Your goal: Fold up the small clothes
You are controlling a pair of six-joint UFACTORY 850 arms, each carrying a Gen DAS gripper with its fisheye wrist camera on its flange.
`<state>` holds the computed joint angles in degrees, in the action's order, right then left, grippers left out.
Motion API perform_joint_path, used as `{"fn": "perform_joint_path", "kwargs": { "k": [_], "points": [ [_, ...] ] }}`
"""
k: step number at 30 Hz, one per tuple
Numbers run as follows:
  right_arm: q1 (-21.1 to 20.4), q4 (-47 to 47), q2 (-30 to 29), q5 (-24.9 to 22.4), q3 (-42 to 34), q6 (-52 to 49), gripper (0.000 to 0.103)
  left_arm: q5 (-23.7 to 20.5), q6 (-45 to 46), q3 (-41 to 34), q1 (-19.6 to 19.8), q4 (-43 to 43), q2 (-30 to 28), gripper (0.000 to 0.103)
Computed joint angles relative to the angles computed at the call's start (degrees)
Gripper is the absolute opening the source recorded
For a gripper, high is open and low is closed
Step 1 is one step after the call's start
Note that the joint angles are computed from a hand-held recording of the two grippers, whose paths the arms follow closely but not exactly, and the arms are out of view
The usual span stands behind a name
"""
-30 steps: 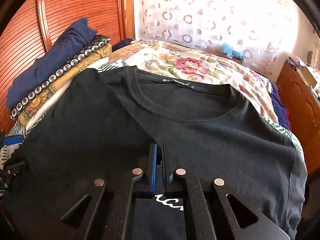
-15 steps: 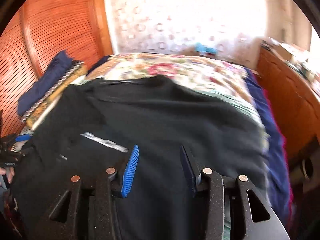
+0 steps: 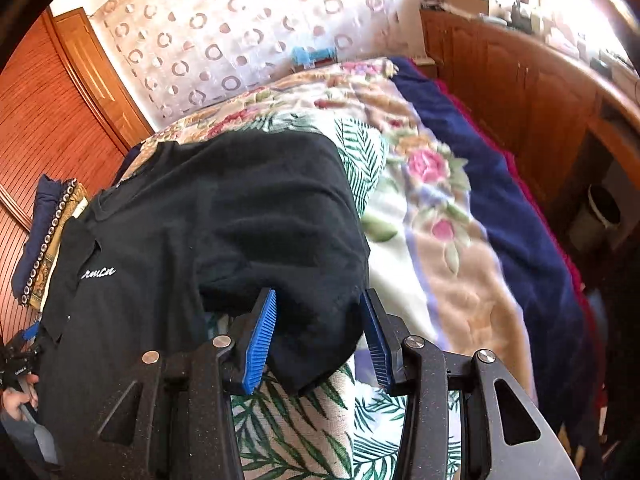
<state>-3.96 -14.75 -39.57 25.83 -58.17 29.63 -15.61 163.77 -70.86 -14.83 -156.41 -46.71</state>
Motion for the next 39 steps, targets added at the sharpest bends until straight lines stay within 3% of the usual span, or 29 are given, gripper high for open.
{"fn": "perform_joint_path", "kwargs": {
  "k": [7,8,10,14,17,20,25,31,34,36,39],
  "points": [
    [-2.70,-13.93,-0.59,0.95,-1.37,14.30,0.045,0.20,-0.70,-0.30,-0.16,1.13,-0.16,0.084],
    [-2.63,-14.22,-0.56,1.11,-1.28,14.58,0.042,0.25,-0.75,-0.32,-0.16,1.21,-0.16,0.084],
    [-2.63,-14.23,-0.38,1.78,-1.07,13.75,0.027,0.73,-0.84,-0.51,-0.25,1.15,-0.21,0.084],
    [-0.61,0.46,1.28,1.24,0.37,-1.57,0.010,2.84,-1.60,-1.75,-0.78,0.60,-0.43,0.084],
    [1.28,11.16,3.21,4.22,2.07,-12.80,0.006,-0.79,0.15,0.02,-1.28,-1.28,1.20,0.084],
    [2.93,15.84,4.59,5.38,2.17,-19.23,0.005,-5.47,-2.21,2.51,-2.04,0.28,3.84,0.084],
    [7.47,22.02,5.98,6.52,0.50,-30.17,0.005,-10.00,-4.17,5.32,-3.67,1.66,7.38,0.084],
    [12.89,11.70,5.48,7.61,-1.19,-24.70,0.007,-13.56,1.43,7.79,-6.15,-3.09,10.04,0.084],
    [13.68,8.75,4.15,6.77,-1.68,-22.45,0.023,-14.96,0.94,9.23,-6.47,-2.01,11.03,0.084],
    [13.07,8.20,3.47,6.73,-1.58,-22.21,0.042,-15.29,1.46,9.74,-6.56,-1.94,11.42,0.084],
    [11.30,9.80,2.75,5.44,-1.92,-22.40,0.044,-15.95,2.20,10.66,-6.68,-2.14,11.86,0.084]
  ]
}}
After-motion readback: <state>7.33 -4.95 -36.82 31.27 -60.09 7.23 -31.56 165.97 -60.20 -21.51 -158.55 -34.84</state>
